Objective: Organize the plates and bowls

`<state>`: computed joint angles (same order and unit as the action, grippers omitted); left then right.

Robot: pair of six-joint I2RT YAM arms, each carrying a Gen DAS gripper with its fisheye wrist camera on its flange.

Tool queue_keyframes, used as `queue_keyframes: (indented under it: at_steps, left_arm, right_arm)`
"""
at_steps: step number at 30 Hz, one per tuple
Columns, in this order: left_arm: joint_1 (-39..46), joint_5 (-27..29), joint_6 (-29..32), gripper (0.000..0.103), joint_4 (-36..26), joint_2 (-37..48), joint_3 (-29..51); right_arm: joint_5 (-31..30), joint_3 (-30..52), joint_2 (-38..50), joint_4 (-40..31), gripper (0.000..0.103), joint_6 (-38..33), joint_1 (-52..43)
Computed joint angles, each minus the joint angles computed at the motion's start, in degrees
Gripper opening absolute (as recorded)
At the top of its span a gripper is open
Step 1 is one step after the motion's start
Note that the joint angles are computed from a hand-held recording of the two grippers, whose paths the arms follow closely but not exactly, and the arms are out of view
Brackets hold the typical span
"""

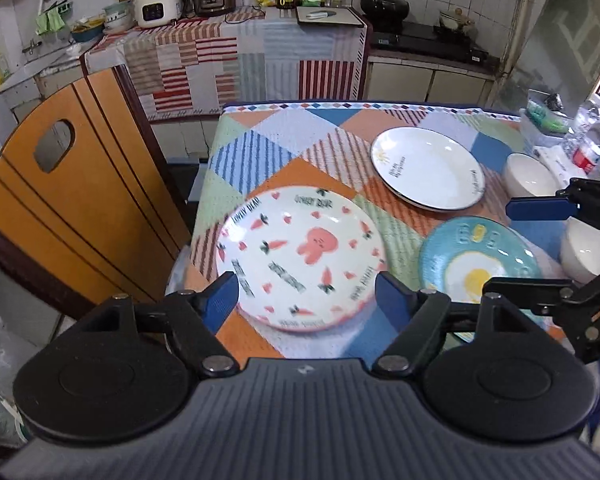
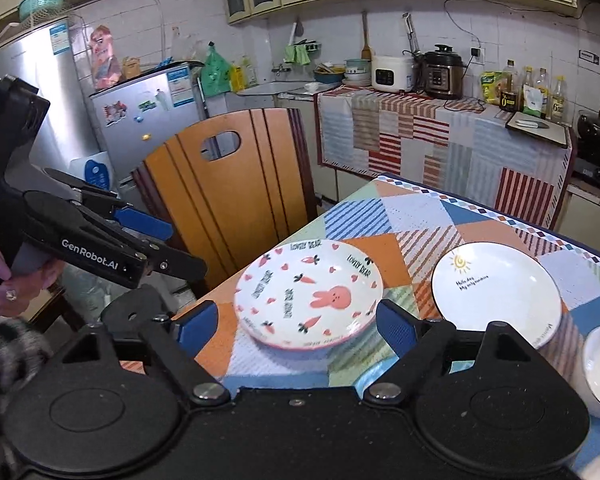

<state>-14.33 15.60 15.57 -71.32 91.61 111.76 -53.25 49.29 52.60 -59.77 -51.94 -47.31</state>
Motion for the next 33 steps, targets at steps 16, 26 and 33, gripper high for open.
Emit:
queue_keyframes:
  at_steps: [16,26,33]
  left_arm:
    - [7.4,8.4,-5.6,0.074,12.5,13.7,-7.0]
    - [8.2,9.5,-6.8,0.052,12.3,18.8,-7.2]
    - [7.5,7.5,-7.9,0.022,15.9,18.3,-10.5]
  right_arm:
    - [12.8,-2.4,21.5,31.4,0.086,33.9,19.0]
    - [19.0,0.0,32.5,38.9,0.071,37.3,23.4]
    - [19.6,4.7,39.8,37.4,0.038,36.5,23.2]
